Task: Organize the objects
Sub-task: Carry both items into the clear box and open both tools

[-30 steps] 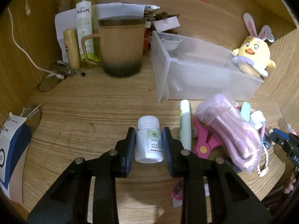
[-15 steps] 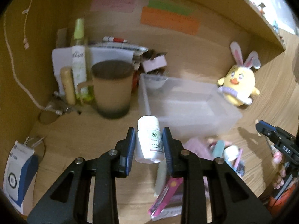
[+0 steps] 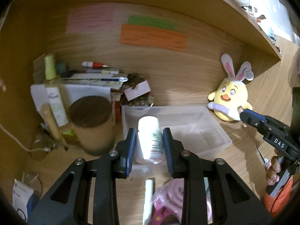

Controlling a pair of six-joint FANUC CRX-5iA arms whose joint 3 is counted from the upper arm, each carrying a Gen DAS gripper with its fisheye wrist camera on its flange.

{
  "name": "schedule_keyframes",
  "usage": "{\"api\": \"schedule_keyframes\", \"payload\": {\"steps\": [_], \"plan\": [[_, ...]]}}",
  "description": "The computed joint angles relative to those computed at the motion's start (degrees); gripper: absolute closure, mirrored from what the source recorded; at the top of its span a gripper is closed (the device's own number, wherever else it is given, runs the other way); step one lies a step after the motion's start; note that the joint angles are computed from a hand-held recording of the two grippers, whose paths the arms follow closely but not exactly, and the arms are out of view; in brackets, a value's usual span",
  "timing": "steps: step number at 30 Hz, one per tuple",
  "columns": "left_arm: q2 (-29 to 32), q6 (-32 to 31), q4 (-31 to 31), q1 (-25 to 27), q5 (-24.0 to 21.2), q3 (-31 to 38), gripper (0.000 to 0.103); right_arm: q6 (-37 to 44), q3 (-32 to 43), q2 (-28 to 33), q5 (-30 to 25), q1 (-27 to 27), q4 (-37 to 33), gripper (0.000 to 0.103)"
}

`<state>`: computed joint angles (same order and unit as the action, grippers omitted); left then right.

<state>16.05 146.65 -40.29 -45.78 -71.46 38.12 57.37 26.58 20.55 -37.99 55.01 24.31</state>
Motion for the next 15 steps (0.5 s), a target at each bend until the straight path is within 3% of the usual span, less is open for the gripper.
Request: {"api": "schedule_keyframes", "payload": {"steps": [7, 15], "plan": [[3.66, -6.31, 6.93, 4.04, 0.08, 3.57, 0.074, 8.27, 13.18, 7.47, -8.89, -0.60, -7.22, 0.079], [10.24, -14.13, 13.81, 7.30, -3.84, 9.58, 0.074, 15.04, 32.92, 19.71, -25.27, -1.93, -13.70, 0.079]]}}
